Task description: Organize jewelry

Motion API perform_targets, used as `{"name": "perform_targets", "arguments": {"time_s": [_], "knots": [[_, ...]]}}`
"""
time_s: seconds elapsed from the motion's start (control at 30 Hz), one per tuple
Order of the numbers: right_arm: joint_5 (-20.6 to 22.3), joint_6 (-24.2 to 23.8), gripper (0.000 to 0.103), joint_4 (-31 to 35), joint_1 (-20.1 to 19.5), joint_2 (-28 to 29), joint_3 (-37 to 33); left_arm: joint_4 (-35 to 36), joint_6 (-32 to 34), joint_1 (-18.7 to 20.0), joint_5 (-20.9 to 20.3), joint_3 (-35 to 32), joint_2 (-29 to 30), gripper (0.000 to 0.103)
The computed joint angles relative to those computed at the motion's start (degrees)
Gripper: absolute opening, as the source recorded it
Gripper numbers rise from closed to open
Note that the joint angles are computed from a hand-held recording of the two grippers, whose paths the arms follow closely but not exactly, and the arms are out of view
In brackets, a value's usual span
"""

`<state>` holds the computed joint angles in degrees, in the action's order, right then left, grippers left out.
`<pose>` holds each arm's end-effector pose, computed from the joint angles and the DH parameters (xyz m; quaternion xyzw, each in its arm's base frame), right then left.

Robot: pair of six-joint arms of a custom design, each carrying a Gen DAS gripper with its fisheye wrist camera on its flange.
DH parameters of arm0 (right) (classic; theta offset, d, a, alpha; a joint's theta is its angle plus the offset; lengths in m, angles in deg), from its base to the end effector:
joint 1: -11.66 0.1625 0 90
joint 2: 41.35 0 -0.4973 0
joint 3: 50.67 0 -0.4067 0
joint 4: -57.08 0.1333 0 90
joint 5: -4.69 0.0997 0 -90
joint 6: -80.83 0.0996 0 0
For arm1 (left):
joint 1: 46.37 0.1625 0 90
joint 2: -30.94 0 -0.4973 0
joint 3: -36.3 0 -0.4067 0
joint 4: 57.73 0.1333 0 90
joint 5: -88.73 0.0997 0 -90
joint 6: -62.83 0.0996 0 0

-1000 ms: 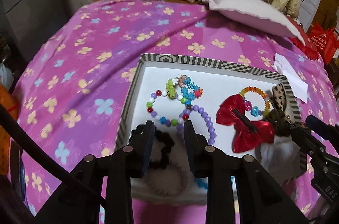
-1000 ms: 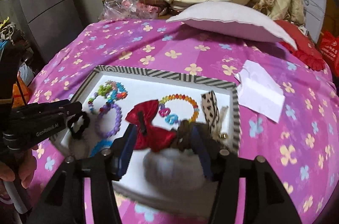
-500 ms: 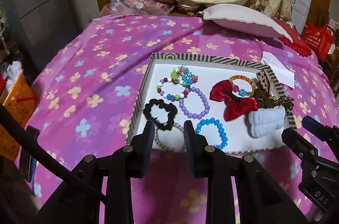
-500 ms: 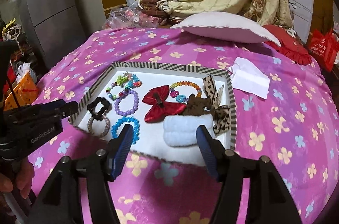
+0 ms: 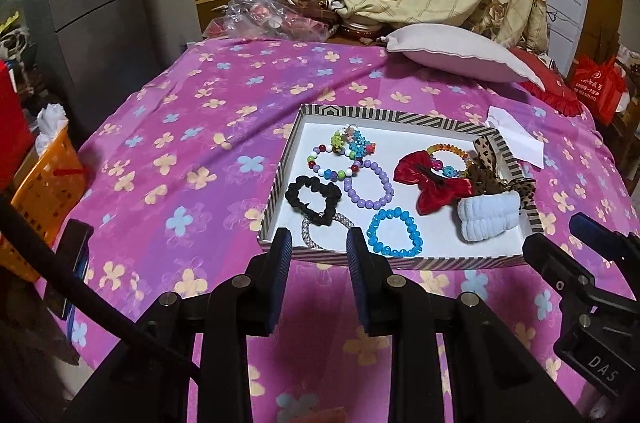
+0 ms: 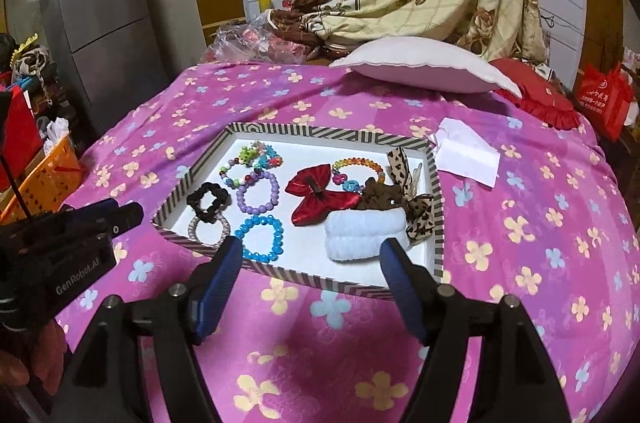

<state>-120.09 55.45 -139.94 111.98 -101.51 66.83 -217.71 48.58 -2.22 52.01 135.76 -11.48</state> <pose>0.1816 -0.5705 0.2746 0.1459 -0.8628 0.3619 0.3214 -0.3530 -0.6397 0.1210 0.1932 0.8683 -0.3103 0.3352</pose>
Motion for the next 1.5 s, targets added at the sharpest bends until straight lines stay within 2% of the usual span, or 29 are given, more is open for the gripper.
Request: {"name": "perform_targets", "arguments": {"time_s": [0.2, 0.7, 1.5], "knots": [[-0.79, 0.64, 0.075, -0.78, 0.44, -0.78, 0.67, -2.43, 0.17, -0.79, 0.84, 1.82, -0.75, 0.045], [-1.31, 0.72, 0.076, -0.96, 0.71, -1.21, 1.57, -3.36, 0.32, -1.60, 0.94, 3.17, -1.33, 0.045], [-1.30, 1.82, 0.077, 0.61, 0.59, -1.20, 1.81, -0.61, -1.38, -1.57, 1.34, 2.44, -1.40, 0.045]]}}
